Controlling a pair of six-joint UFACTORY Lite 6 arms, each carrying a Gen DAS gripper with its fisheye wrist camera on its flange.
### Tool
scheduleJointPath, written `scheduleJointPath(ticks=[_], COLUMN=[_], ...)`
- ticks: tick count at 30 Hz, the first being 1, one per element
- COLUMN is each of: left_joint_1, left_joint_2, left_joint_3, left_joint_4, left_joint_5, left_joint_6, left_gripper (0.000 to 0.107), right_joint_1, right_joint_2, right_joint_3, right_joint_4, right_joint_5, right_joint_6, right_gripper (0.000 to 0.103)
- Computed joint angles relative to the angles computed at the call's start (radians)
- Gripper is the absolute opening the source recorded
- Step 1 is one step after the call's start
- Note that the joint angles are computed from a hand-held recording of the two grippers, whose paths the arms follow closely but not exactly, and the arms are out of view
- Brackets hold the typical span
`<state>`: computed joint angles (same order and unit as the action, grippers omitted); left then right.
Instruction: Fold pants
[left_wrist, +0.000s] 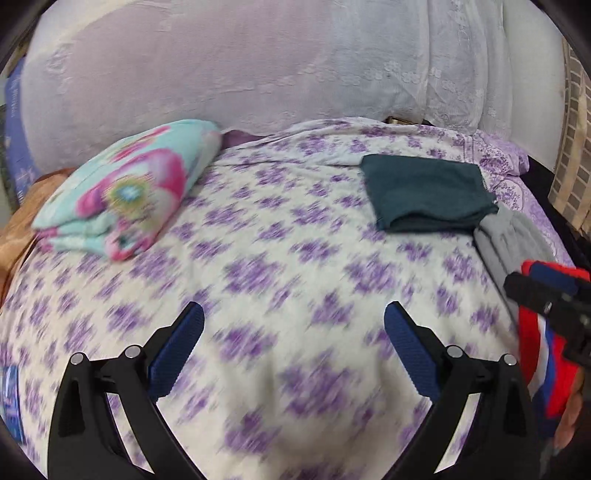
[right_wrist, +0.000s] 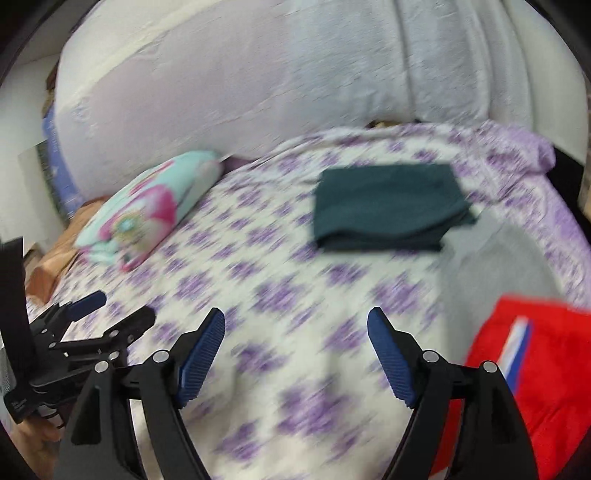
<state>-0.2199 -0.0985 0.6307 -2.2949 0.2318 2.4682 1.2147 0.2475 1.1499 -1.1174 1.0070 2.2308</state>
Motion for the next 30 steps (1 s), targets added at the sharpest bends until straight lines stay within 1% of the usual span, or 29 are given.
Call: scheduleJointPath(ticks=[2, 5, 7, 10, 13, 16, 19, 22, 24, 27, 30], left_joint_1=[0.071, 0.179, 0.227, 0.255, 0.245, 0.199, 0.17, 0.135, 0.116, 0.114, 0.153], left_joint_2=[-0.072, -0.164, -0.211, -0.24, -0.225, -0.177, -0.114, -0.045, 0.008, 0.063, 0.104], left_joint_3=[-0.08, -0.177, -0.226, -0.268, -0.291, -0.299, -0.288, -0.288, -0.292, -0.282, -0.255], left_joint_4=[0.1, 0.261, 0.315, 0.325, 0.251, 0.052, -0.055, -0.228, -0.357, -0.39, -0.256], left_joint_5=[0.041, 0.114, 0.157, 0.192, 0.201, 0.196, 0.212, 0.246, 0.293, 0.32, 0.309], left_joint_6=[-0.065, -0.158, -0.158, -0.126, -0.054, 0.126, 0.224, 0.383, 0.503, 0.546, 0.43], left_gripper=[0.095, 0.095, 0.096, 0.097, 0.098, 0.098, 0.098, 0.098, 0.098, 0.098, 0.098], right_joint_1=[0.072, 0.152, 0.171, 0.19, 0.205, 0.212, 0.221, 0.221, 0.217, 0.21, 0.206], right_joint_2=[0.088, 0.201, 0.245, 0.308, 0.376, 0.41, 0.443, 0.441, 0.425, 0.405, 0.394], right_joint_3=[0.076, 0.182, 0.222, 0.277, 0.33, 0.332, 0.337, 0.292, 0.252, 0.211, 0.188], right_joint_4=[-0.005, 0.016, 0.026, 0.039, 0.037, 0.018, 0.013, 0.017, 0.012, 0.011, 0.015], right_joint_5=[0.071, 0.191, 0.217, 0.244, 0.318, 0.352, 0.387, 0.367, 0.334, 0.313, 0.303], right_joint_6=[0.07, 0.147, 0.16, 0.162, 0.167, 0.203, 0.216, 0.255, 0.292, 0.327, 0.353], right_gripper=[0.082, 0.091, 0.093, 0.095, 0.097, 0.098, 0.099, 0.099, 0.099, 0.099, 0.099])
